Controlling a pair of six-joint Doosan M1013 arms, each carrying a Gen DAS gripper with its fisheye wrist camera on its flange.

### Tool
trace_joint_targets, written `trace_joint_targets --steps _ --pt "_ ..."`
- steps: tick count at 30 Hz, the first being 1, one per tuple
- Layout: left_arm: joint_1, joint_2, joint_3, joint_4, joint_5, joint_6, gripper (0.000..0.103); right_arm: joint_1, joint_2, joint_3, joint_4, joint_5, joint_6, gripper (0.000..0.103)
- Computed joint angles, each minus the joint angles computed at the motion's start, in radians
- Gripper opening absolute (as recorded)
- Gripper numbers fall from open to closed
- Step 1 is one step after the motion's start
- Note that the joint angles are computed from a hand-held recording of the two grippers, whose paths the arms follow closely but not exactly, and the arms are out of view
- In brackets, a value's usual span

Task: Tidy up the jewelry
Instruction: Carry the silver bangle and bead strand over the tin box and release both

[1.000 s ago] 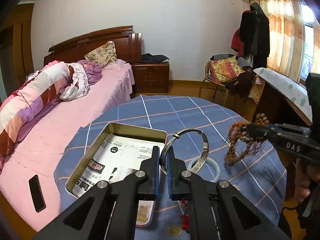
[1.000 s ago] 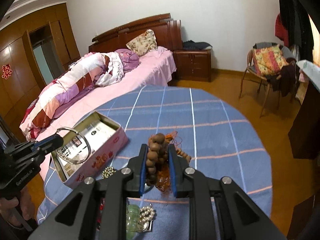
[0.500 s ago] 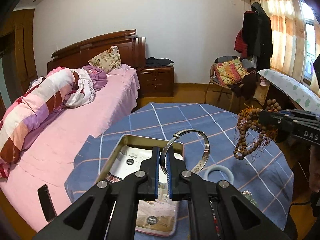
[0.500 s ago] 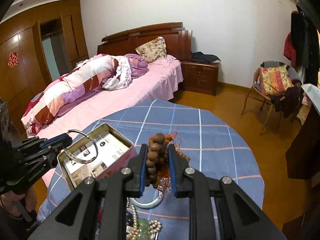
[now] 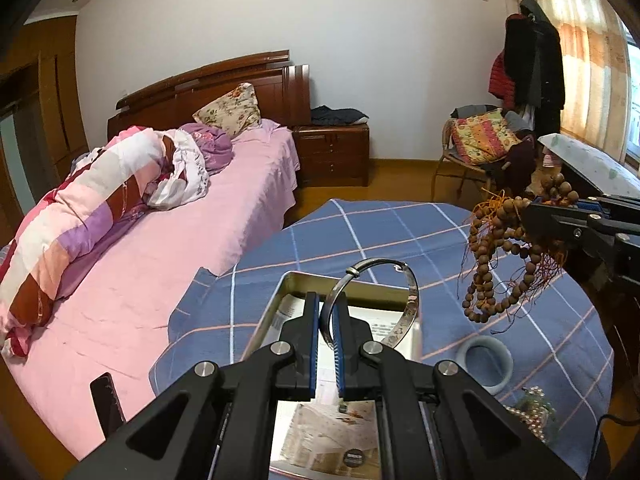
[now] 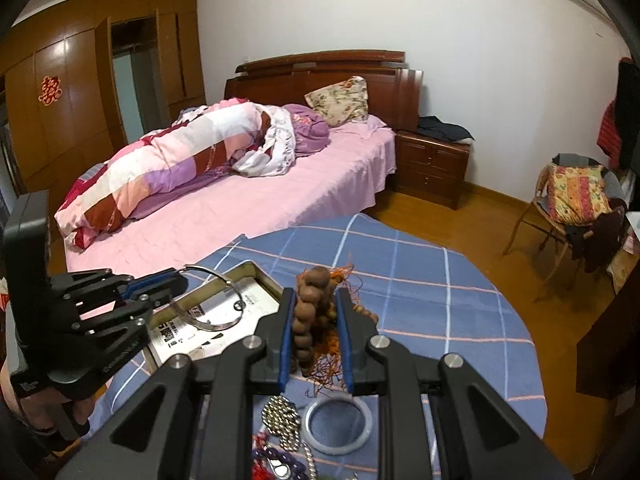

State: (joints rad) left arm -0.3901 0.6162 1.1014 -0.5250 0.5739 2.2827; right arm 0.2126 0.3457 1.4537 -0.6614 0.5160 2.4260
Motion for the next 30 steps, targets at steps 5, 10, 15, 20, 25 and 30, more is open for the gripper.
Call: trace_joint_targets --steps 5,10,15,20,25,30 --pt "0.001 0.022 -0.031 0.052 0.014 -0.055 0.005 0.004 0.026 -0.037 0.042 0.006 -0.058 0.022" --pt "0.000 0.039 -0.056 0.104 0.017 -0.103 0.005 0.006 0.047 -0.065 0.080 0.013 -0.106 0.022" --pt "-0.001 0.060 -0.090 0.149 0.033 -0.145 0.005 0.003 0.072 -0.095 0.126 0.022 -0.150 0.022" --pt "-0.004 0.073 -0.108 0.178 0.048 -0.173 0.005 -0.002 0.091 -0.116 0.163 0.029 -0.178 0.022" --pt "-0.006 0.087 -0.124 0.209 0.063 -0.198 0.005 -0.011 0.103 -0.122 0.194 0.025 -0.192 0.022" --pt "-0.009 0.094 -0.131 0.225 0.075 -0.210 0.005 -0.017 0.116 -0.128 0.225 0.031 -0.205 0.022"
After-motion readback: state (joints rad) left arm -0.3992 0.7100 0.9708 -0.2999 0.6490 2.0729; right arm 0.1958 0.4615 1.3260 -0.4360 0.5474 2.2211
